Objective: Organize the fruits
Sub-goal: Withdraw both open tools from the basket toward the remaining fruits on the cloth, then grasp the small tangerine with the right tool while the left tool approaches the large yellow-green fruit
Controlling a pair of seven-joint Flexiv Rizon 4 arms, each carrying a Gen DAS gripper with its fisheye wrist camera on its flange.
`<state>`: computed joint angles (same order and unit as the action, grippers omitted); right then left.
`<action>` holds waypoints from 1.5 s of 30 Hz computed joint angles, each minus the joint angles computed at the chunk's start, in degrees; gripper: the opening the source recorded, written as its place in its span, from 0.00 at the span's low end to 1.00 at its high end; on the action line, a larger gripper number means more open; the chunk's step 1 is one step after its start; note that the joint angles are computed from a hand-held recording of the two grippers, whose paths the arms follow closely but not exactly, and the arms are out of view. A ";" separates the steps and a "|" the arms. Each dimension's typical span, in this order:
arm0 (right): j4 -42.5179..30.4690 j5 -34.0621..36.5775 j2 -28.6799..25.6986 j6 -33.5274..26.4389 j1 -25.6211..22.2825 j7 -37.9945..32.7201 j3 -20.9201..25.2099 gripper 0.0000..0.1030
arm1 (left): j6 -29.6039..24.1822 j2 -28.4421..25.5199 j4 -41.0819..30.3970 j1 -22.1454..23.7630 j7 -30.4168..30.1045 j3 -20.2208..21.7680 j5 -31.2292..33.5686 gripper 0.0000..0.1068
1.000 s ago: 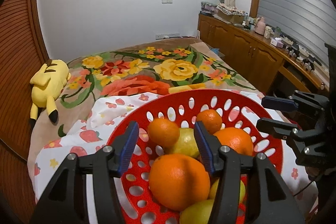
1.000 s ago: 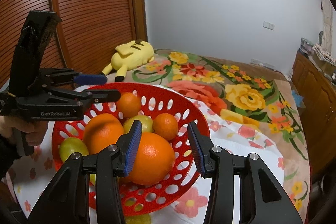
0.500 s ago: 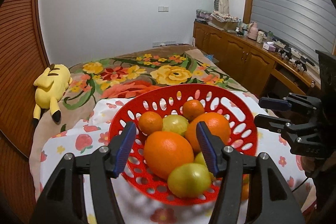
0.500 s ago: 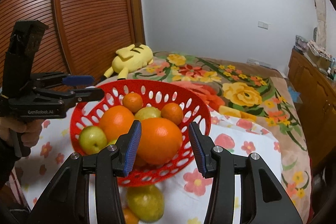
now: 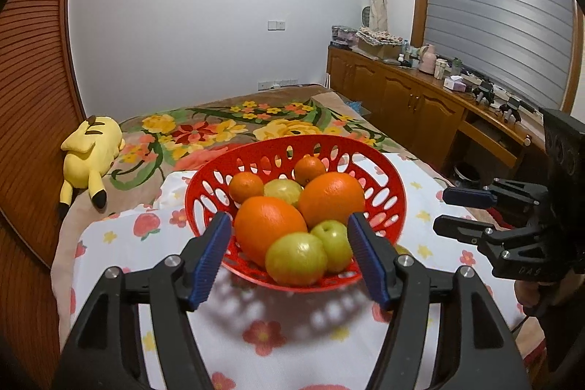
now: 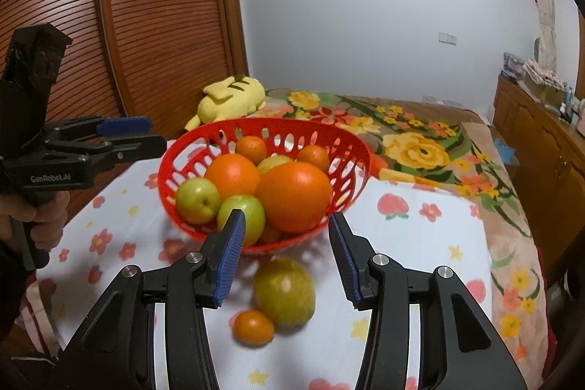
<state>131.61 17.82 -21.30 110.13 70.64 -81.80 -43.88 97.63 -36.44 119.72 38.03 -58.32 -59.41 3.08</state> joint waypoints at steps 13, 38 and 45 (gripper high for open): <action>3.66 4.84 -0.68 2.60 -0.65 1.89 5.93 0.47 | 1.53 0.01 5.85 5.39 -2.54 -3.53 3.95 0.64; 0.31 0.22 -6.85 0.63 -13.73 9.27 20.20 0.47 | 1.31 -3.31 6.60 1.36 -2.62 2.22 3.61 0.64; -0.09 -1.64 -7.78 -1.01 -12.54 11.68 18.29 0.47 | 1.07 -3.61 6.60 0.86 -2.64 2.54 3.38 0.64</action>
